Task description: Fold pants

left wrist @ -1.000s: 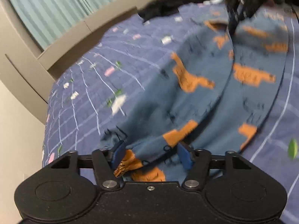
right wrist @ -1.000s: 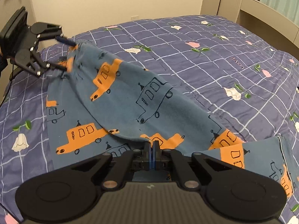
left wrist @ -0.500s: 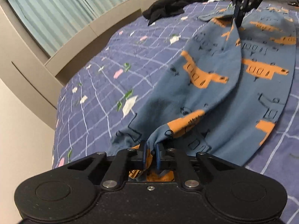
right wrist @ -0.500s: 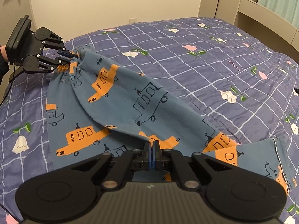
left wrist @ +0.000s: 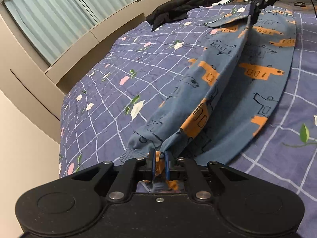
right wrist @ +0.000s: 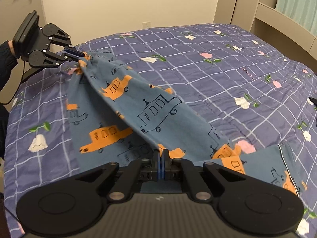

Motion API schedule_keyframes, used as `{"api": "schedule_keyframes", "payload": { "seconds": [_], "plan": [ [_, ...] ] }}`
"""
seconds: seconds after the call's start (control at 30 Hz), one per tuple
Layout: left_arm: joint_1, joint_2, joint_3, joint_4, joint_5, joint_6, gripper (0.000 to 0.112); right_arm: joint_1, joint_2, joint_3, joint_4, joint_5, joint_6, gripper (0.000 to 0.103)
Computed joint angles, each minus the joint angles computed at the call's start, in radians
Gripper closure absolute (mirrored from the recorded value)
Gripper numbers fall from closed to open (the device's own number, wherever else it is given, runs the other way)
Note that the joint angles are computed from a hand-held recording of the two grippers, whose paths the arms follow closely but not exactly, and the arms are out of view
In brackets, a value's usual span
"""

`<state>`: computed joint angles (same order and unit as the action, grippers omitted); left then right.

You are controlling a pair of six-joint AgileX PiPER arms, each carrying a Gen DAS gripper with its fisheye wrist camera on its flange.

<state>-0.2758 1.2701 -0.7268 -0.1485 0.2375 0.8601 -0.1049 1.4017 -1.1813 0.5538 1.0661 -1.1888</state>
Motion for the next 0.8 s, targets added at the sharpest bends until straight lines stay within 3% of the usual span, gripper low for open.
{"api": "schedule_keyframes", "payload": {
  "seconds": [0.27,0.5,0.7,0.8],
  "plan": [
    [0.054,-0.040,0.022,-0.210,0.079,0.232,0.102,0.043,-0.100,0.131,-0.024,-0.015,0.016,0.101],
    [0.094,-0.058,0.037,-0.321,0.102,0.351,0.104,0.028,-0.150,0.197,0.001,-0.012,0.017,0.101],
    [0.091,-0.018,0.022,-0.348,0.117,0.382,0.104,0.002,-0.180,0.221,0.002,0.007,0.009,0.101],
    [0.051,0.012,0.030,-0.235,0.067,0.282,0.094,0.008,-0.183,0.229,-0.006,0.003,0.016,0.101]
  ]
}}
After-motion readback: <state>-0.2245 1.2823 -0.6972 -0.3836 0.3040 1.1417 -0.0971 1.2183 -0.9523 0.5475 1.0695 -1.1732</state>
